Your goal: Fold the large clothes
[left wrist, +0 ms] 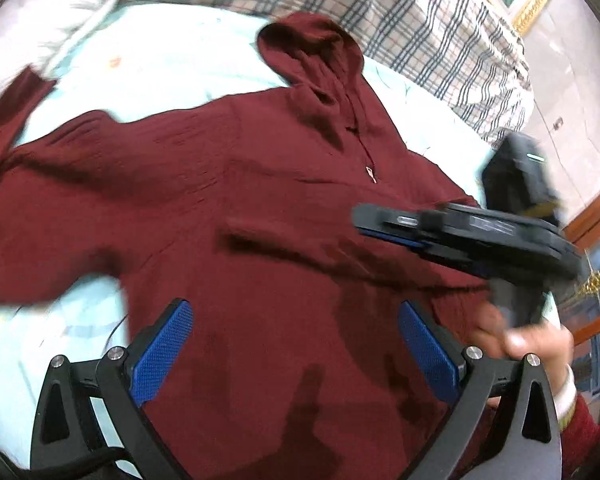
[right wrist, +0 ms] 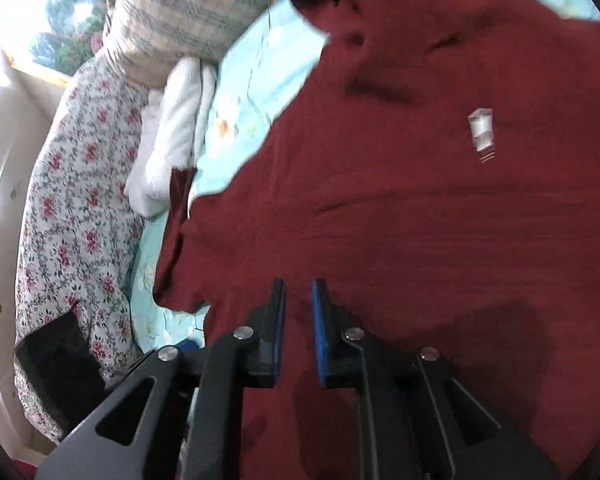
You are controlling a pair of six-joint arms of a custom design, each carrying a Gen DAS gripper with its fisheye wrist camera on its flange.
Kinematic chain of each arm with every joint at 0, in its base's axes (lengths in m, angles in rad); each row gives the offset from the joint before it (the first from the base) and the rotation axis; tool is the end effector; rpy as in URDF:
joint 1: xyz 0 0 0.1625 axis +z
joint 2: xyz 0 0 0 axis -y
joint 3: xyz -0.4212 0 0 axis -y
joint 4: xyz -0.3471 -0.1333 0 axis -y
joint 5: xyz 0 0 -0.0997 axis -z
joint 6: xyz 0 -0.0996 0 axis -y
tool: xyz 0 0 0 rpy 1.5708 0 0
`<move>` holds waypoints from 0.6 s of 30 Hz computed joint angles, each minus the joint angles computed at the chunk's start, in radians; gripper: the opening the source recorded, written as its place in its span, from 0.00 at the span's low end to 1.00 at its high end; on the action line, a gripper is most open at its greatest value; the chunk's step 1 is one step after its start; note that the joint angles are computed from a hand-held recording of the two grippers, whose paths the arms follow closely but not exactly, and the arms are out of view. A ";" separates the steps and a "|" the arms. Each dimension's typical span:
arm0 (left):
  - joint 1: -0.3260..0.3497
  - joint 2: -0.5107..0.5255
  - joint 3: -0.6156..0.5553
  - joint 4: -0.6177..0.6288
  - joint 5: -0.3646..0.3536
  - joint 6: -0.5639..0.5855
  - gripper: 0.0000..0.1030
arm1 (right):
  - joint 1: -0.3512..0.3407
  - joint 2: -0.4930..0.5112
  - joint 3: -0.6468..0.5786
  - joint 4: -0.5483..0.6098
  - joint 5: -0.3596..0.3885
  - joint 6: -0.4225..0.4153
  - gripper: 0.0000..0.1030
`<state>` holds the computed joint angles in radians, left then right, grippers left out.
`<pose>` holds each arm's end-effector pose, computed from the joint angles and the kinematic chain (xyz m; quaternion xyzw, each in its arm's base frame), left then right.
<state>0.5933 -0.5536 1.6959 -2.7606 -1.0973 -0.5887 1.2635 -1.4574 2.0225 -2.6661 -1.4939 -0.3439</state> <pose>-0.4028 -0.4872 -0.0156 0.1823 0.9546 -0.1818 0.1499 -0.0099 -0.4973 0.3599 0.0277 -0.9640 0.2599 0.0486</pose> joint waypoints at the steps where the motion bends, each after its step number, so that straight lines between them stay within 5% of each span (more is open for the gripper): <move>1: 0.016 0.029 -0.044 0.018 -0.012 0.012 0.98 | -0.008 -0.027 0.014 -0.017 0.003 -0.003 0.13; 4: 0.055 0.096 -0.148 0.074 -0.042 0.025 0.89 | -0.053 -0.141 0.080 -0.080 0.012 -0.006 0.14; 8: 0.068 0.159 -0.238 0.091 0.020 0.031 0.74 | -0.137 -0.287 0.154 -0.137 0.049 0.010 0.13; 9: 0.067 0.167 -0.251 0.098 0.042 0.028 0.57 | -0.165 -0.325 0.170 -0.151 0.060 0.018 0.13; 10: 0.066 0.171 -0.261 0.107 0.060 0.023 0.23 | -0.195 -0.360 0.181 -0.161 0.073 0.028 0.13; 11: 0.067 0.173 -0.271 0.125 0.071 0.013 0.05 | -0.224 -0.391 0.188 -0.169 0.088 0.035 0.13; 13: 0.066 0.165 -0.253 0.074 0.077 0.006 0.04 | -0.260 -0.432 0.195 -0.186 0.094 0.045 0.13; 16: 0.039 0.133 -0.201 0.066 0.218 -0.019 0.04 | -0.295 -0.461 0.168 -0.198 0.046 0.049 0.13; 18: 0.052 0.112 -0.169 0.037 0.204 -0.013 0.04 | -0.297 -0.451 0.133 -0.183 0.006 0.050 0.14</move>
